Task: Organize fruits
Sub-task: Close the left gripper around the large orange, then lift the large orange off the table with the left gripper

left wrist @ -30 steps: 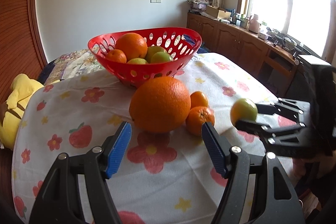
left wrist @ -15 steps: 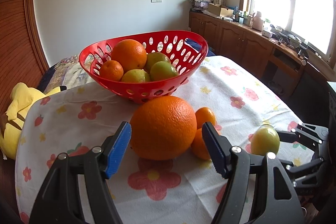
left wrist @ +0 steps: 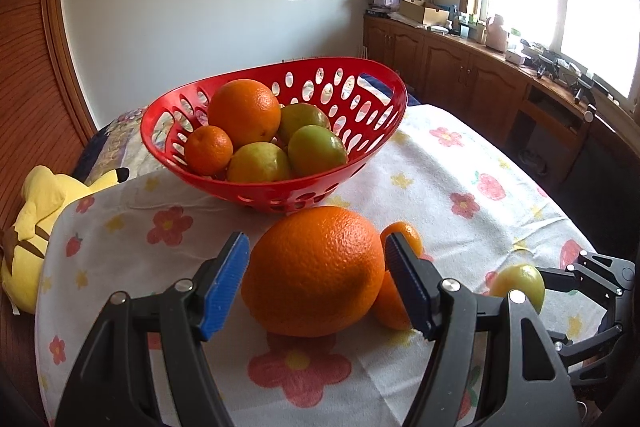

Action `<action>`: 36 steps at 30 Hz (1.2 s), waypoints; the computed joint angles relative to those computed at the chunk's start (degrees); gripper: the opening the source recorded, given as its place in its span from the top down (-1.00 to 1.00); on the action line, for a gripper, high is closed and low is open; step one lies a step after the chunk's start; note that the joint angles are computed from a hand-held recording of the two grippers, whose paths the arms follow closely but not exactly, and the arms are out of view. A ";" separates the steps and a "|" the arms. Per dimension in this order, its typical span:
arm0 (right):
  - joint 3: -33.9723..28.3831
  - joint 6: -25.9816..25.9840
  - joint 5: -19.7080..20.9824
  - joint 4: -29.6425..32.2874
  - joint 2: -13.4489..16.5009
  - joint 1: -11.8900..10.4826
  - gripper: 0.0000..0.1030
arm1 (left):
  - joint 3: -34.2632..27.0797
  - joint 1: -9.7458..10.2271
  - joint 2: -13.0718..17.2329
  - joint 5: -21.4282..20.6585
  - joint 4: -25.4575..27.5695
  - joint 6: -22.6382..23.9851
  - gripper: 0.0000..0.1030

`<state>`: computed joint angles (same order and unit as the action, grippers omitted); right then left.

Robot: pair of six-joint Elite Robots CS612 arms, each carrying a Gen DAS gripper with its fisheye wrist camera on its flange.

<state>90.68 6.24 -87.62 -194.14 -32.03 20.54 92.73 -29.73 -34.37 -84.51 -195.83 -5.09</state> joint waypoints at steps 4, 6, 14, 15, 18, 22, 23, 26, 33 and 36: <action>-0.01 -0.19 -0.23 -0.06 0.02 0.09 -0.13 | -1.21 0.11 0.48 0.13 2.04 0.60 -0.39; -0.06 -0.27 -0.28 0.03 0.04 0.12 -0.13 | -1.63 0.35 0.72 -0.47 2.29 0.47 -0.45; -0.27 -0.43 -0.35 0.41 0.10 0.23 -0.13 | -3.09 1.04 1.51 -2.79 5.81 0.84 -0.70; -0.30 -0.46 -0.38 0.44 0.12 0.24 -0.13 | -3.17 1.00 1.59 -2.64 6.01 0.96 -0.71; -0.33 -0.44 -0.41 0.49 0.14 0.25 -0.13 | -3.32 0.77 1.88 -1.94 6.37 1.21 -0.74; -0.20 -0.49 -0.35 0.46 0.10 0.21 -0.13 | -3.26 0.75 1.98 -1.98 6.48 1.02 -0.75; -0.19 -0.51 -0.39 0.42 0.11 0.22 -0.13 | -3.18 0.79 1.95 -2.16 6.46 0.86 -0.75; -0.23 -0.48 -0.36 0.45 0.12 0.21 -0.13 | -2.85 0.88 1.95 -2.54 5.80 1.25 -0.73; -0.29 -0.51 -0.44 0.71 0.18 0.20 -0.13 | -1.07 0.97 1.40 -2.35 3.80 0.64 -0.69; -0.32 -0.51 -0.48 0.75 0.20 0.20 -0.13 | -0.09 0.98 1.17 -1.95 2.60 0.99 -0.69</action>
<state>90.35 5.73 -88.10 -193.39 -31.82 20.73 92.64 -28.74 -33.21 -86.45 -193.23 -4.09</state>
